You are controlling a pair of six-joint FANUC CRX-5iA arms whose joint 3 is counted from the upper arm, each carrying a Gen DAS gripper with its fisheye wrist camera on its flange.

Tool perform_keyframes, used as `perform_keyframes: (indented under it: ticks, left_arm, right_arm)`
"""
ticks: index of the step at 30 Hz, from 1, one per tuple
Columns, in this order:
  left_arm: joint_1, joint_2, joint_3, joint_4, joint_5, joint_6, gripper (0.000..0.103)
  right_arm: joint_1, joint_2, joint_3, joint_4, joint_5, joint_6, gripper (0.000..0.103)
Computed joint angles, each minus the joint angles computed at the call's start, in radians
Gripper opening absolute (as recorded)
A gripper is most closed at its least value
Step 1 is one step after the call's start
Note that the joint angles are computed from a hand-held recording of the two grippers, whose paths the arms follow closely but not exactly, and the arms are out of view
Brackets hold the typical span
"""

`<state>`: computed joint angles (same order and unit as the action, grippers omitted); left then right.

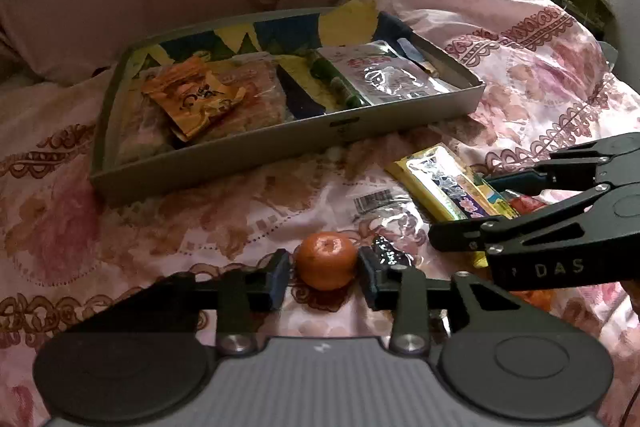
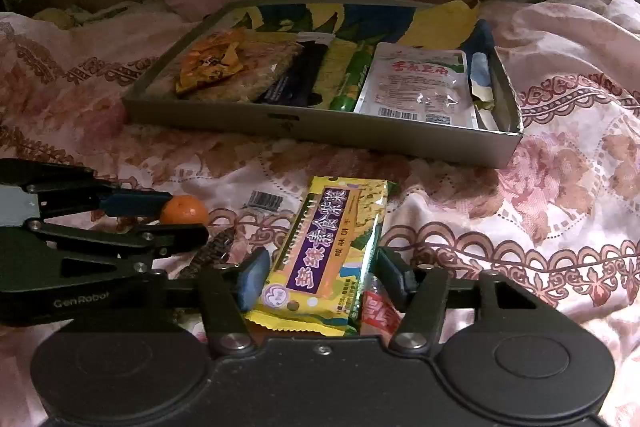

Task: Organize snacks
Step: 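Close the right tool on the yellow snack bar while the left tool grasps the mandarin orange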

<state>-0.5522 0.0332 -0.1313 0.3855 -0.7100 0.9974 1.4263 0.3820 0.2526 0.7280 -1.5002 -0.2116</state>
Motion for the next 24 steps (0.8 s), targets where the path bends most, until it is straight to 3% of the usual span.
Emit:
perform_keyframes:
  ticks: [12, 18, 24]
  left_arm:
    - [-0.007, -0.016, -0.002, -0.042, 0.022, 0.067, 0.035]
    - [-0.006, -0.034, -0.014, -0.054, 0.072, 0.103, 0.035]
    - [0.002, -0.059, -0.051, -0.005, 0.146, 0.1, 0.035]
  right_arm:
    - [0.007, 0.043, 0.051, 0.02, -0.059, 0.1, 0.056]
    - [0.012, 0.1, 0.123, 0.035, -0.134, 0.23, 0.056]
    - [0.018, 0.114, 0.134, 0.079, -0.166, 0.245, 0.056]
